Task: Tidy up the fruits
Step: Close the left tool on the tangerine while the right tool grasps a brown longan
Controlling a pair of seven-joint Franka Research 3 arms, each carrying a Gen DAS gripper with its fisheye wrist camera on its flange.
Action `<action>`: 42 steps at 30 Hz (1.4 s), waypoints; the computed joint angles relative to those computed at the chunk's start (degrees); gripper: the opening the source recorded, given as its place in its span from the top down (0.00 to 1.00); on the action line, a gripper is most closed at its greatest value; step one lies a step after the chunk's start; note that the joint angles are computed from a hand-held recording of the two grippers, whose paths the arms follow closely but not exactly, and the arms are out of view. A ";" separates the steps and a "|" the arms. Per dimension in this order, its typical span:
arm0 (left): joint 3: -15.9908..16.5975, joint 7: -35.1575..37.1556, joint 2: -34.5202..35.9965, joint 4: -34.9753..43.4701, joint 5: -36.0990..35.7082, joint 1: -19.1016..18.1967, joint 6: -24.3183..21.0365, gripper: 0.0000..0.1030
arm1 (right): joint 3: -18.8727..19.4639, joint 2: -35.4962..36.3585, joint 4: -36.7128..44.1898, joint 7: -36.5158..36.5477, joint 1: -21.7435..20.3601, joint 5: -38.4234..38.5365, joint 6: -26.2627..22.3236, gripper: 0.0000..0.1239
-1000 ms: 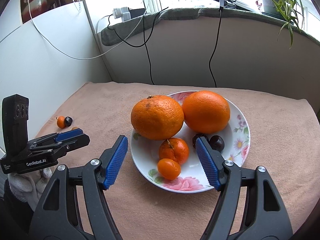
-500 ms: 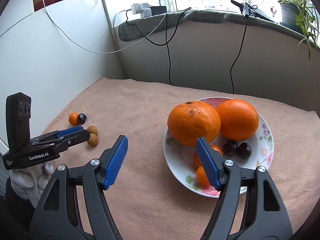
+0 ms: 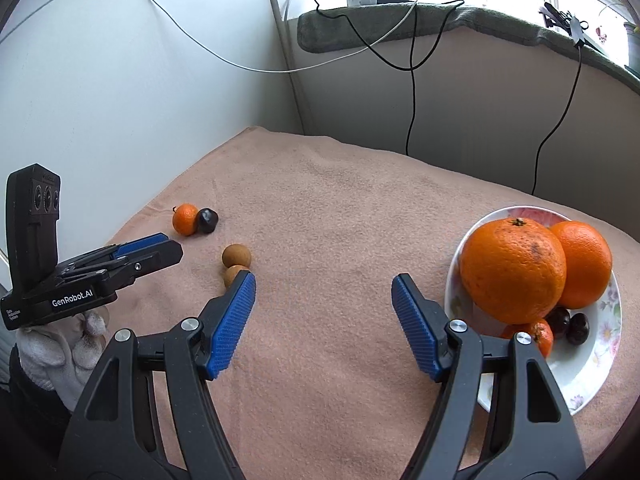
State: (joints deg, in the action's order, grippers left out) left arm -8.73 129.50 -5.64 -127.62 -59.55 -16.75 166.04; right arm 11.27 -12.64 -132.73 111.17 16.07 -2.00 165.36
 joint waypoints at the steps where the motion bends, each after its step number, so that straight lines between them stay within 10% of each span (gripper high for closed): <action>1: 0.07 -0.30 -0.19 -0.23 0.38 0.21 0.36 0.47 | -0.21 0.71 0.61 -0.78 0.58 0.66 -0.11 0.41; 30: -2.43 -13.88 7.46 5.08 19.15 7.66 -0.46 0.48 | -2.80 12.57 11.56 -8.38 7.87 4.66 -5.62 0.63; 42: -3.58 -14.07 8.20 6.18 18.11 9.36 -2.61 0.65 | -3.22 13.36 12.12 -8.46 8.41 4.73 -6.35 0.74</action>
